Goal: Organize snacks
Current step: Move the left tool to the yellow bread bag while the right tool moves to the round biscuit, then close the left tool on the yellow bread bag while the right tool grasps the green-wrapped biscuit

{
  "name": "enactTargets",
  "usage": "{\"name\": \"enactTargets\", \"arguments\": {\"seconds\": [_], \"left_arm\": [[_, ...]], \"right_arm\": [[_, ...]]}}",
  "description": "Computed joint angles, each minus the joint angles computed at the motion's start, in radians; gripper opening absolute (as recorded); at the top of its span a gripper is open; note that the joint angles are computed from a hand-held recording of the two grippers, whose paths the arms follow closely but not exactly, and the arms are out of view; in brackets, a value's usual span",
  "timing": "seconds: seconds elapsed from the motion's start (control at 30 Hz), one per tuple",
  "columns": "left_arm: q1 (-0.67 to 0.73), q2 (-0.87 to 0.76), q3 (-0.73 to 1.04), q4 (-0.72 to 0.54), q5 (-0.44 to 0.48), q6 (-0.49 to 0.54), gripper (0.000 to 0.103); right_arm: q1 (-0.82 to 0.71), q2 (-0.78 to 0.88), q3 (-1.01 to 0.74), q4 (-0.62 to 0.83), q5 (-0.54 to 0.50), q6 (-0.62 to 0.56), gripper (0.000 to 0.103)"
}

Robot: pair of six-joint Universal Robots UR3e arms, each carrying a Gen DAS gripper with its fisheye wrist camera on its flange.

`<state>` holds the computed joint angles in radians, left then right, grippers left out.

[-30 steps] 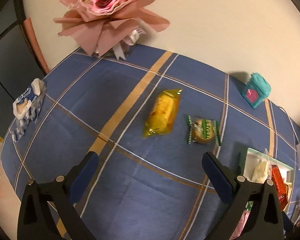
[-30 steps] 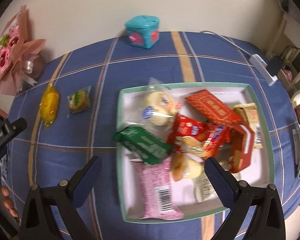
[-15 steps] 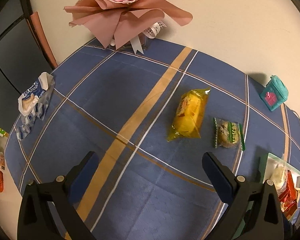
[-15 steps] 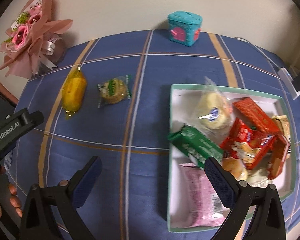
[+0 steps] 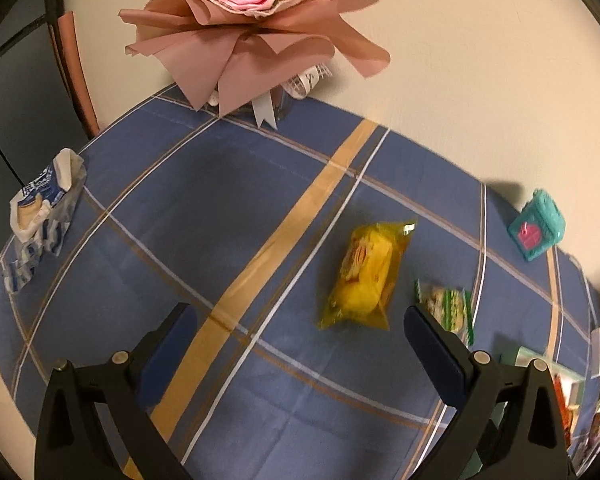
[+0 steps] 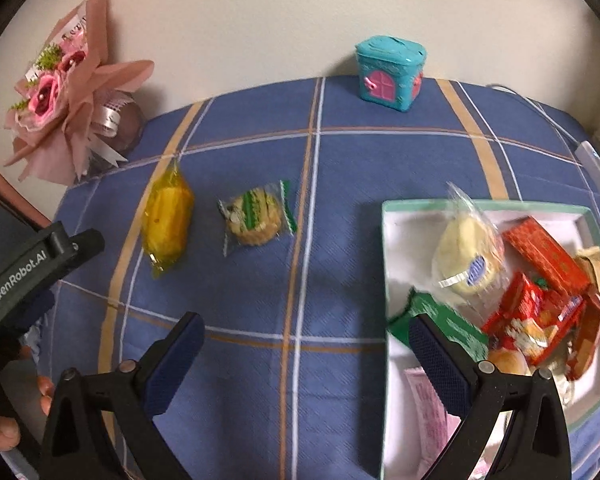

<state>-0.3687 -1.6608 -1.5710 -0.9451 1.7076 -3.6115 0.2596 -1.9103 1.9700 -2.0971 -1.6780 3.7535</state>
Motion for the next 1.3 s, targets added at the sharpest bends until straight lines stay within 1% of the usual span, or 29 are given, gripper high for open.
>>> {"name": "enactTargets", "arguments": {"seconds": [0.1, 0.2, 0.33, 0.43, 0.53, 0.67, 0.8, 0.93, 1.0, 1.07, 1.13, 1.2, 1.27, 1.3], "left_arm": [[0.022, -0.016, -0.009, 0.048, -0.028, 0.012, 0.103], [0.033, -0.041, -0.016, 0.098, -0.043, 0.012, 0.103], [0.041, -0.076, -0.016, 0.139, -0.07, 0.025, 0.103], [0.059, -0.1, -0.013, 0.164, -0.123, 0.043, 0.103], [0.067, -0.133, 0.012, 0.157, -0.148, 0.039, 0.103], [0.066, -0.182, 0.043, 0.145, -0.168, 0.061, 0.103], [0.079, -0.214, 0.04, 0.165, -0.215, 0.07, 0.103], [0.086, -0.234, 0.043, 0.174, -0.234, 0.08, 0.102], [0.088, -0.246, 0.046, 0.183, -0.247, 0.083, 0.1], [0.087, -0.258, 0.054, 0.187, -0.256, 0.091, 0.092], [0.083, -0.272, 0.064, 0.187, -0.261, 0.095, 0.092], [0.078, -0.288, 0.074, 0.185, -0.262, 0.098, 0.091], [0.074, -0.305, 0.083, 0.181, -0.267, 0.098, 0.082], [0.073, -0.311, 0.087, 0.176, -0.269, 0.097, 0.079]], "right_arm": [[-0.004, 0.037, -0.016, -0.052, -0.006, -0.022, 0.103], [0.001, 0.078, -0.02, -0.125, -0.027, -0.039, 0.103], [0.0, 0.149, -0.021, -0.236, -0.027, -0.059, 0.103], [-0.003, 0.202, -0.016, -0.313, -0.023, -0.076, 0.103], [-0.003, 0.256, -0.027, -0.342, -0.025, -0.086, 0.1], [-0.009, 0.319, -0.029, -0.386, -0.013, -0.102, 0.097], [-0.014, 0.387, -0.038, -0.428, 0.001, -0.112, 0.093], [-0.019, 0.436, -0.049, -0.446, 0.01, -0.121, 0.089], [-0.016, 0.458, -0.056, -0.455, 0.007, -0.127, 0.088], [-0.013, 0.481, -0.066, -0.464, 0.004, -0.132, 0.087], [-0.013, 0.498, -0.07, -0.474, 0.003, -0.134, 0.083], [-0.008, 0.514, -0.077, -0.48, -0.012, -0.135, 0.082], [-0.003, 0.527, -0.087, -0.486, -0.028, -0.141, 0.081], [-0.002, 0.531, -0.089, -0.489, -0.034, -0.142, 0.079]]}}
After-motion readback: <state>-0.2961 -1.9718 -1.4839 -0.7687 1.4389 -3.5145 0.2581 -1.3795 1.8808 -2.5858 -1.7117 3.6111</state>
